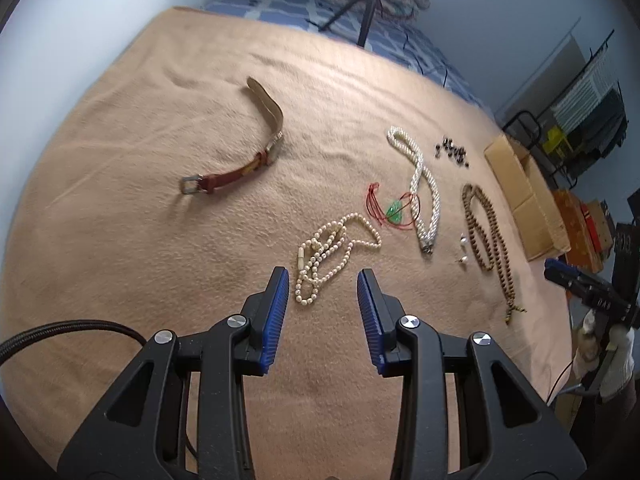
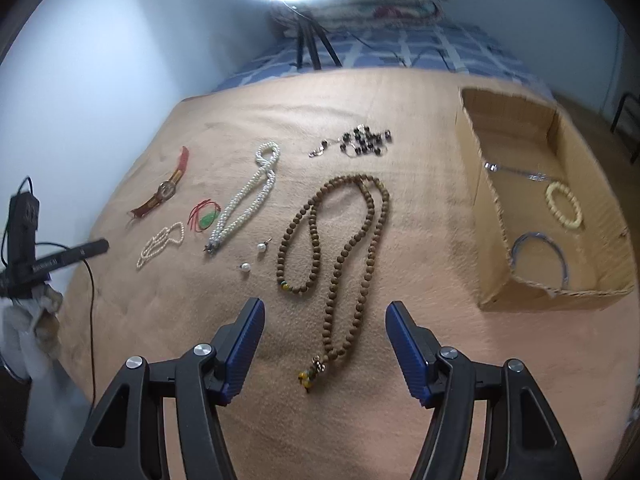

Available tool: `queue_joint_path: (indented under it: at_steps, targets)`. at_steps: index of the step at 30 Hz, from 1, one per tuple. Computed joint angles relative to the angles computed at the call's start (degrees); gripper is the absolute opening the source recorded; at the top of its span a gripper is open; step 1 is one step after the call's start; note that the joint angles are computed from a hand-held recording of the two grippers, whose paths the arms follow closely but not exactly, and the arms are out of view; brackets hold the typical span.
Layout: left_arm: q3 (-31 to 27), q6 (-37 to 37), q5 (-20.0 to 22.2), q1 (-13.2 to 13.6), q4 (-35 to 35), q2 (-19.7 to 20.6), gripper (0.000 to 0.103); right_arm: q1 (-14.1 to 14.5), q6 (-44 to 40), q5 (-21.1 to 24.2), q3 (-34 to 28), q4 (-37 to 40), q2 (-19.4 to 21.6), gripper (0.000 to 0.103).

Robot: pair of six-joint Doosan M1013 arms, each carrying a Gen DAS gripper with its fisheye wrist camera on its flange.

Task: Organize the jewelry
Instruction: 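Move both tools back over the remaining jewelry on the blanket, then close the left tool on the pearl necklace while the right tool grasps a pearl earring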

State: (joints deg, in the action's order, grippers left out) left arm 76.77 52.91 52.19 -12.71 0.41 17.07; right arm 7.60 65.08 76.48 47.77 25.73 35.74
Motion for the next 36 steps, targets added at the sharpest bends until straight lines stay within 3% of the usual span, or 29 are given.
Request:
queue_joint_path:
  at_steps: [8, 12, 17, 26, 36]
  targets:
    - [-3.01, 5.28, 2.71, -0.24, -0.52, 3.33, 0.036, 0.58, 3.28, 5.03, -6.56, 2.08, 4.53, 0.066]
    - [-4.15, 6.91, 3.34, -0.47, 0.06, 4.39, 0.036, 1.60, 3.69, 8.67, -10.02, 3.48, 7.00, 0.049]
    - [-4.22, 6.78, 2.73, -0.23, 0.00, 4.78, 0.036, 2.73, 4.05, 11.75, -12.79, 5.73, 9.24, 0.038]
    - [-3.90, 8.38, 1.74, 0.07, -1.35, 4.94, 0.036, 3.84, 9.69, 15.18, -18.08, 7.20, 13.12, 0.030]
    - [-4.95, 10.90, 3.23, -0.94, 1.99, 5.62, 0.036, 5.51, 10.11, 15.78, -19.62, 2.17, 13.94, 0.028]
